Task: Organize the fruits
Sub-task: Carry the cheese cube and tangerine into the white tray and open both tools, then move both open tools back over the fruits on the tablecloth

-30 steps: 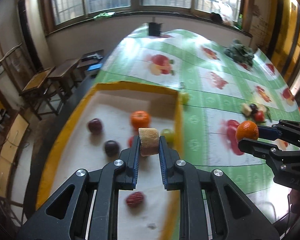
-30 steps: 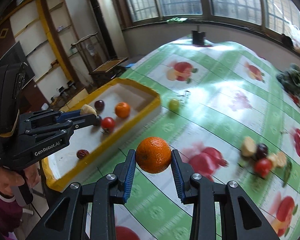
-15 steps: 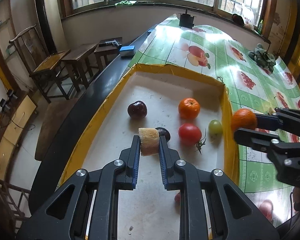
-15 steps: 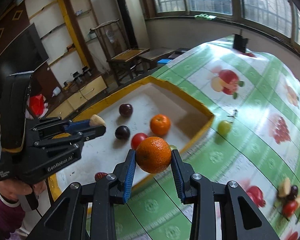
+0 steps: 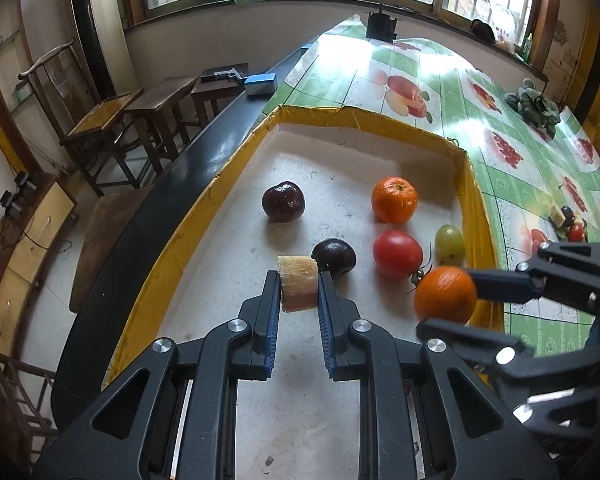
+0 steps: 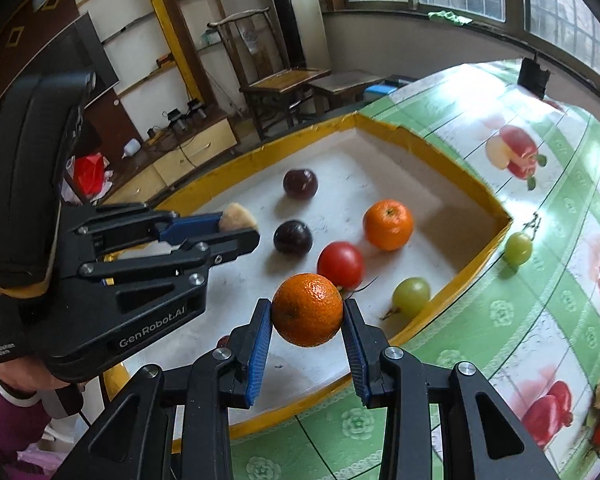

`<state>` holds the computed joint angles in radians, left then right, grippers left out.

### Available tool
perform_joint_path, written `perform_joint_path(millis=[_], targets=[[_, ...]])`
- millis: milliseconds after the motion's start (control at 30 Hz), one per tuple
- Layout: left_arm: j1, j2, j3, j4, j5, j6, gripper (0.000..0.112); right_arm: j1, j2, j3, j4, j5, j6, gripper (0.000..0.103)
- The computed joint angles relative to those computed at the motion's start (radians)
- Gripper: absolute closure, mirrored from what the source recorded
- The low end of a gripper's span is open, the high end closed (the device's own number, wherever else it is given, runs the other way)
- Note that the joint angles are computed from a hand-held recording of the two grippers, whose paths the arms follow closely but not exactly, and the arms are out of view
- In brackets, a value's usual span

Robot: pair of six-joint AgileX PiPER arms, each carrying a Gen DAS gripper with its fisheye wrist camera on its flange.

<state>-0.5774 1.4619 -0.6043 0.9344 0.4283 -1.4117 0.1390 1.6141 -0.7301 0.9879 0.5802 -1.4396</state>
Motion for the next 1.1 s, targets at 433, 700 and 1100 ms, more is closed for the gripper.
perform_joint_path(millis=[433, 700, 1100], targets=[[0.038, 0.034, -0.024, -0.115, -0.014, 0.083, 0.077, 0.026, 0.022, -0.006, 0.036, -0.037, -0.016, 0.066], [-0.007, 0.000, -0.020, -0.059, 0.035, -0.012, 0.060, -0.043, -0.047, 0.035, 0.057, 0.036, -0.060, 0.065], [-0.172, 0.000, -0.098, -0.063, 0.132, -0.058, 0.060, -0.300, -0.159, 0.082, 0.066, 0.191, -0.133, 0.064]])
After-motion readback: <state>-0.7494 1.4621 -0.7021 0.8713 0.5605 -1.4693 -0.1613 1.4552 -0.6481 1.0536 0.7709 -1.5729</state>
